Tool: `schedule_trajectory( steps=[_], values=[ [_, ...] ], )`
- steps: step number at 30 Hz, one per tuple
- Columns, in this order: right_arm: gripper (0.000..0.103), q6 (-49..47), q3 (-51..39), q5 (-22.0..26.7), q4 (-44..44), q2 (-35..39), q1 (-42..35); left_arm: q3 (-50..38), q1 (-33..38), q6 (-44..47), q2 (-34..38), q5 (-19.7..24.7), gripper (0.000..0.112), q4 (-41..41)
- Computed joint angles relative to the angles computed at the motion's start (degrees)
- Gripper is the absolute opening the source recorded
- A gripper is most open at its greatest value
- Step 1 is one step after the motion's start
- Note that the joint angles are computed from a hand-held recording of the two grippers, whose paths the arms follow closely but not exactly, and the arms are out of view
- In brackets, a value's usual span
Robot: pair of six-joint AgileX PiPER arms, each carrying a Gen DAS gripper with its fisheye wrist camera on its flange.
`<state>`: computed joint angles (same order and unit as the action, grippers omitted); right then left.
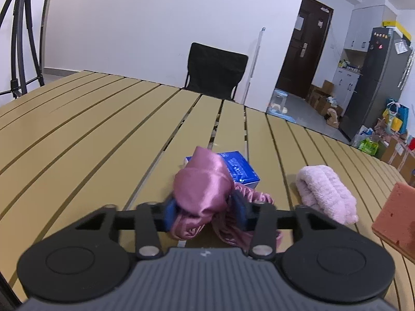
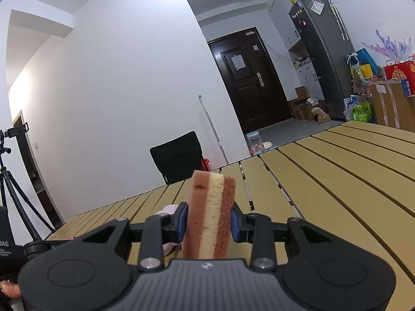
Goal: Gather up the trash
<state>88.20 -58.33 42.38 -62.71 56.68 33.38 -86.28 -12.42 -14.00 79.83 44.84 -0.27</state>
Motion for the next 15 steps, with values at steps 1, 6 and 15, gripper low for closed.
schedule_trajectory(
  steps=[1,6,15],
  values=[
    [0.032,-0.01,-0.11,0.01,-0.03,0.12,0.07,0.07,0.15,0.38,-0.07,-0.17,0.034,-0.41],
    [0.032,-0.98,0.37,-1.29,0.70,-0.19,-0.93,0.52,0.57,2.18,-0.90,-0.60,0.027,-1.84],
    [0.032,-1.82,0.92,-2.34,1.14,-0.86,-1.49,1.21,0.08,3.08,-2.85,-1.65,0.026,-1.88]
  ],
)
